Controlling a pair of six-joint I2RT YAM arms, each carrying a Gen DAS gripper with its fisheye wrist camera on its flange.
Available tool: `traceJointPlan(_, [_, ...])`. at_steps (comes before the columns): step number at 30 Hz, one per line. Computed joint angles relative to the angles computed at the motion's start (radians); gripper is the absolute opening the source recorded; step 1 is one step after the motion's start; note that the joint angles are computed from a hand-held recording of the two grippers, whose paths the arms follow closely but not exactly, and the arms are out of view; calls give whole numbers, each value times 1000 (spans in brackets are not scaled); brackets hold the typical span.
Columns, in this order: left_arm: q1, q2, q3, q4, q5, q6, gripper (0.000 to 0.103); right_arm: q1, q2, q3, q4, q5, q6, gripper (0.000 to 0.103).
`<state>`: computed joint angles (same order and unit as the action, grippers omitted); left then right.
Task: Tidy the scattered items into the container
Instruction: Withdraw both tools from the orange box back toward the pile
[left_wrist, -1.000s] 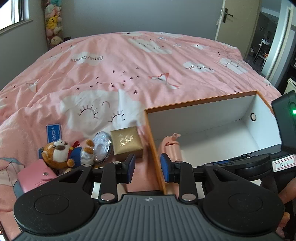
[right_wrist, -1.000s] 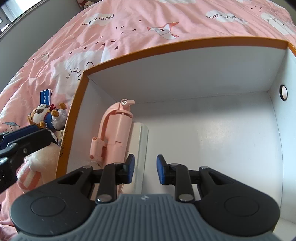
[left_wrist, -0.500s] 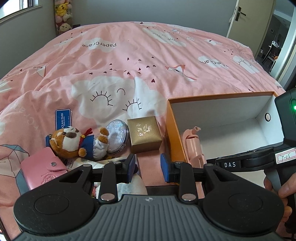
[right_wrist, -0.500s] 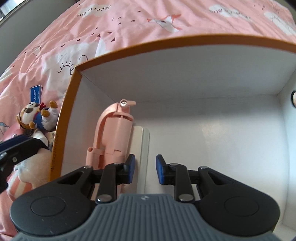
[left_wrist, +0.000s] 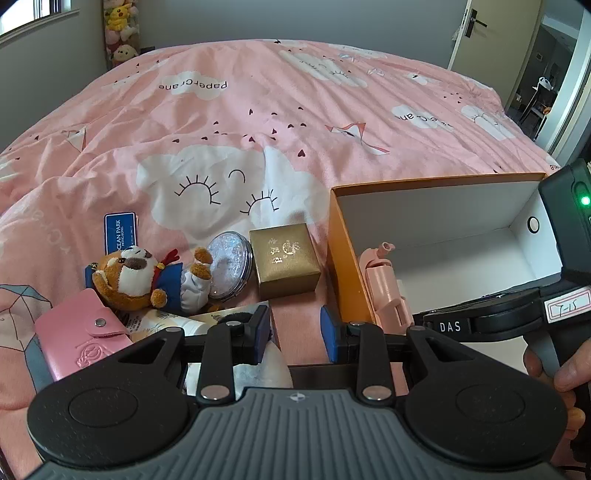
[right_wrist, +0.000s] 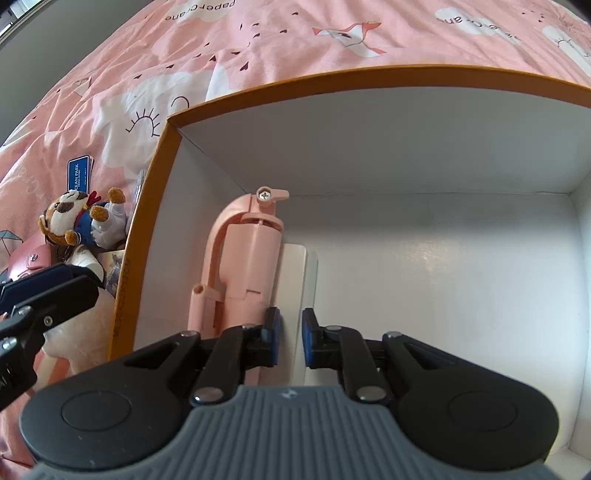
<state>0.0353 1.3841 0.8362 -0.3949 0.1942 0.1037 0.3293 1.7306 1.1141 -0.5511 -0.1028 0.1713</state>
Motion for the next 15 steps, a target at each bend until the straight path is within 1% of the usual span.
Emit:
traceJointPlan(3, [-9, -32, -26, 13, -17, 0, 35, 9, -70, -58, 35, 39, 1, 19])
traceJointPlan(4, [-12, -44, -36, 18, -22, 2, 35, 13, -98, -80, 51, 51, 3, 24])
traceJointPlan(7, [-24, -80, -60, 31, -40, 13, 35, 28, -200, -160, 120, 87, -2, 25])
traceJointPlan(9, [-31, -106, -77, 49, -51, 18, 35, 43, -272, -220, 181, 123, -4, 33])
traceJointPlan(10, [-33, -119, -84, 55, -51, 23, 35, 52, -309, -252, 218, 145, -2, 43])
traceJointPlan(11, [-34, -128, -85, 53, -49, 25, 35, 58, -342, -281, 251, 166, -3, 50])
traceJointPlan(13, [-25, -139, -83, 42, -29, 24, 35, 74, -394, -319, 292, 203, -16, 51])
traceJointPlan(15, [-11, -152, -83, 32, -12, 28, 35, 84, -430, -336, 304, 217, -24, 51])
